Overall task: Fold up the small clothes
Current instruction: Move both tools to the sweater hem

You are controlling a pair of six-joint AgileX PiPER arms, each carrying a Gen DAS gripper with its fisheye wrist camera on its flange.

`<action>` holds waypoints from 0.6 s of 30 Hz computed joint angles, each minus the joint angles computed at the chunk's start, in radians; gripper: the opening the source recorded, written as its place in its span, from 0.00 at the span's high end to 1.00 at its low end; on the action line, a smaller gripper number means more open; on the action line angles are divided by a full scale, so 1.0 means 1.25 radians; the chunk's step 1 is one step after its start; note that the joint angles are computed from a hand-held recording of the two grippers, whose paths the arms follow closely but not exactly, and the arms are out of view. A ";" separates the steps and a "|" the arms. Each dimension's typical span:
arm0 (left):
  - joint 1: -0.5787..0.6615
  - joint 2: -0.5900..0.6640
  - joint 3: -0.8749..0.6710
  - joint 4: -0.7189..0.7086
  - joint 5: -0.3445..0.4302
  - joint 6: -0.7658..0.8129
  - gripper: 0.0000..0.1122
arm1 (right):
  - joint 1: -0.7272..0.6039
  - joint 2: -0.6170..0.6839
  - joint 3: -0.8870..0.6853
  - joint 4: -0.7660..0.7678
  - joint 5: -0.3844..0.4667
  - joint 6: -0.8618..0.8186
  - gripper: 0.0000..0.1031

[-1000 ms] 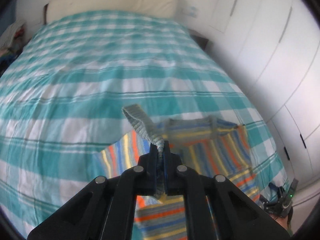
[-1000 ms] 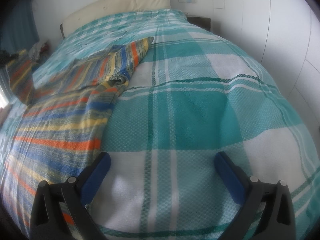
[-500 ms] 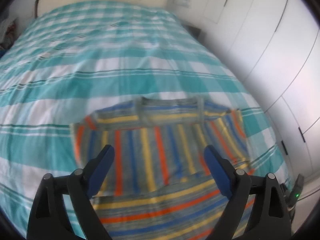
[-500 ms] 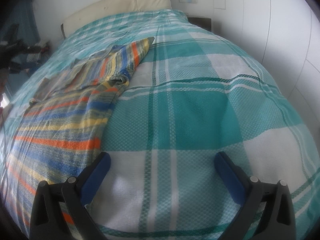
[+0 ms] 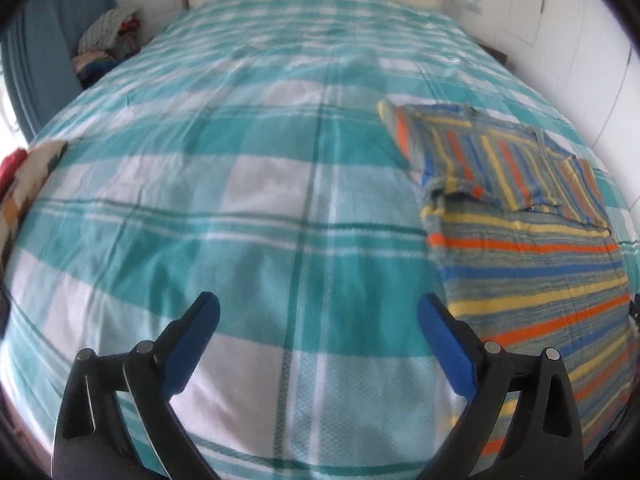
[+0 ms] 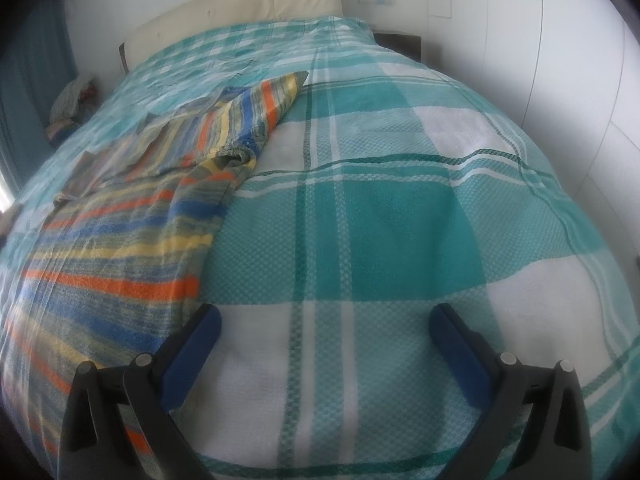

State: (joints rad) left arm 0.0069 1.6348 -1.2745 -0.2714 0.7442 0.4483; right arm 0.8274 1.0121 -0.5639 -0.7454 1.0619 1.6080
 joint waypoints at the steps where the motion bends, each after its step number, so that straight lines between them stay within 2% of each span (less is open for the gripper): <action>1: 0.004 0.008 0.016 -0.007 -0.011 -0.007 0.12 | 0.003 0.000 0.001 -0.002 0.001 0.004 0.00; 6: -0.024 0.031 0.064 0.041 -0.076 -0.056 0.11 | 0.017 -0.005 0.010 -0.016 0.005 0.022 0.00; 18: -0.026 0.029 0.067 0.059 -0.074 -0.081 0.09 | 0.030 0.006 0.008 -0.019 0.017 0.030 0.00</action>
